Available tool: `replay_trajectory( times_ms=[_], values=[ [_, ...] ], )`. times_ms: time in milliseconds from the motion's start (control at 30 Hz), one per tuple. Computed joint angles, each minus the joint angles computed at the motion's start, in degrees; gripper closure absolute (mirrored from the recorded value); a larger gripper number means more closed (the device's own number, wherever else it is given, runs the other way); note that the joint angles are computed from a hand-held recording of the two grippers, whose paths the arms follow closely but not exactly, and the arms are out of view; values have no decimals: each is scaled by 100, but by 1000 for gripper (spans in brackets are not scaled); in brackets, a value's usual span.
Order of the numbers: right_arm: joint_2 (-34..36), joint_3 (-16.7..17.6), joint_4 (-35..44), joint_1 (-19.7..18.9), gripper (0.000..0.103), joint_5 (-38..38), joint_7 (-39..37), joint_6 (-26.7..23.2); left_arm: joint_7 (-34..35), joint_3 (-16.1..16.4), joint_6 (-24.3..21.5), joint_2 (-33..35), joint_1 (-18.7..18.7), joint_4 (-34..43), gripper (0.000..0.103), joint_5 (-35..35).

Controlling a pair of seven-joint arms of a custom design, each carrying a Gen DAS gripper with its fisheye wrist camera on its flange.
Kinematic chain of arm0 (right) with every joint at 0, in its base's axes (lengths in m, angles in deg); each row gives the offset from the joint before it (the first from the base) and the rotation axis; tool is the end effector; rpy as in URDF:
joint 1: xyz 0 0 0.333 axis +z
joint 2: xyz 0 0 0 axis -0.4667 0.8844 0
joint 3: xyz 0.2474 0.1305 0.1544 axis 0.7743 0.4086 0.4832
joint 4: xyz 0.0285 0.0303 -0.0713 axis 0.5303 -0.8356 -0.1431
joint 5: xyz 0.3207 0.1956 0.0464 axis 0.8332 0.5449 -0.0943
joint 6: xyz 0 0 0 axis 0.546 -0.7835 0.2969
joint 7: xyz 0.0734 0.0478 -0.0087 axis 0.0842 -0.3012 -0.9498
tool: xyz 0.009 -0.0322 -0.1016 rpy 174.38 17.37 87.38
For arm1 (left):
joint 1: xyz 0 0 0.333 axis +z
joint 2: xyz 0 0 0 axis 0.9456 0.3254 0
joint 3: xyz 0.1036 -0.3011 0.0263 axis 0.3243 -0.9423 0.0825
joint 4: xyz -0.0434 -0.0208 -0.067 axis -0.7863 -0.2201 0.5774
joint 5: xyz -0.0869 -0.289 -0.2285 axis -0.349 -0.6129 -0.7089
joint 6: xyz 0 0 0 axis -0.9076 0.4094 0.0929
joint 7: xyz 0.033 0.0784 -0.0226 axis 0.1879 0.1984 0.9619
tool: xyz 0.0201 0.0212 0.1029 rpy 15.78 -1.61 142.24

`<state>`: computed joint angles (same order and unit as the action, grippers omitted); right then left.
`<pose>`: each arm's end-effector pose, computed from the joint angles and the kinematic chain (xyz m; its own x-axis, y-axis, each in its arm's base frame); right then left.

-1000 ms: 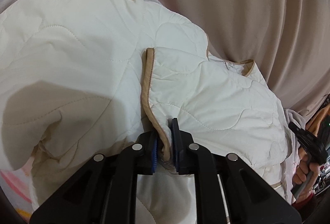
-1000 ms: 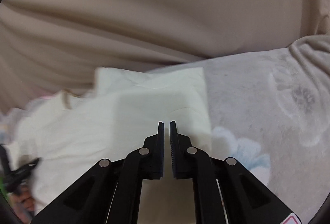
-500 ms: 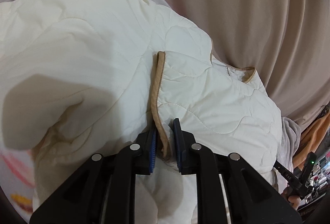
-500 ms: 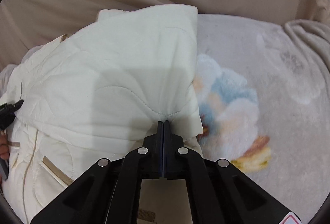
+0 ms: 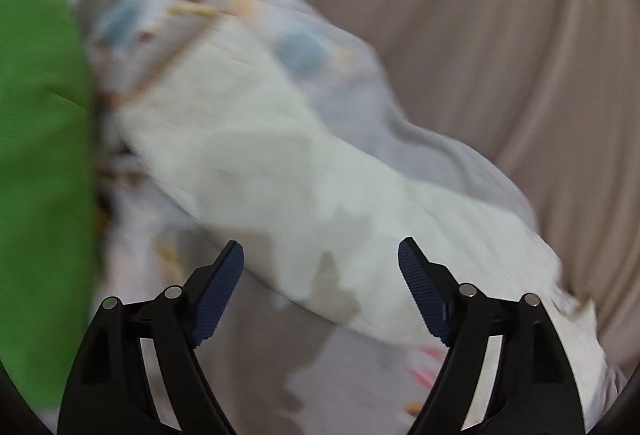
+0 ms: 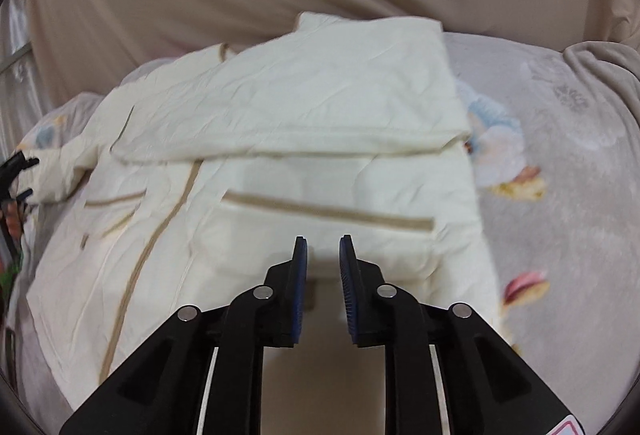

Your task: Fold large clothes

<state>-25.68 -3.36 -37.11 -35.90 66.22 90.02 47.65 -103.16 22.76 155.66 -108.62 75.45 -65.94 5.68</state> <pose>0.7584 -0.0452 0.4704 0.5006 -0.8540 -0.1420 -0.6442 -0.2579 -0.7201 0.4454 -0.0476 0.5540 0.8732 -0.2907 0.3911 0.0799 -0.7064 -0.7033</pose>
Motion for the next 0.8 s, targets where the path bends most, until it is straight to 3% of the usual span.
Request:
replay_trajectory(
  times_ms=[100,300,433,500,600,700,800],
  values=[
    [-110,24,-374,69,79,52,-211,387,261,239,-334,-155,114,-163,25,-355],
    [-101,85,-434,6,78,226,-302,420,727,423,-146,311,320,103,30,-525],
    [-70,88,-389,-33,78,298,-285,332,1038,583,181,610,397,353,93,-658],
    [-65,87,-377,-38,78,319,-284,312,799,548,560,536,465,307,96,-392],
    [-49,92,-348,-53,76,350,-284,254,850,238,303,684,411,793,98,92],
    [-29,96,-309,-68,74,373,-289,190,1228,-49,23,1095,126,1674,98,646],
    [-48,100,-336,-63,72,394,-338,200,1739,-238,146,1844,-314,2854,98,1189]
  ],
)
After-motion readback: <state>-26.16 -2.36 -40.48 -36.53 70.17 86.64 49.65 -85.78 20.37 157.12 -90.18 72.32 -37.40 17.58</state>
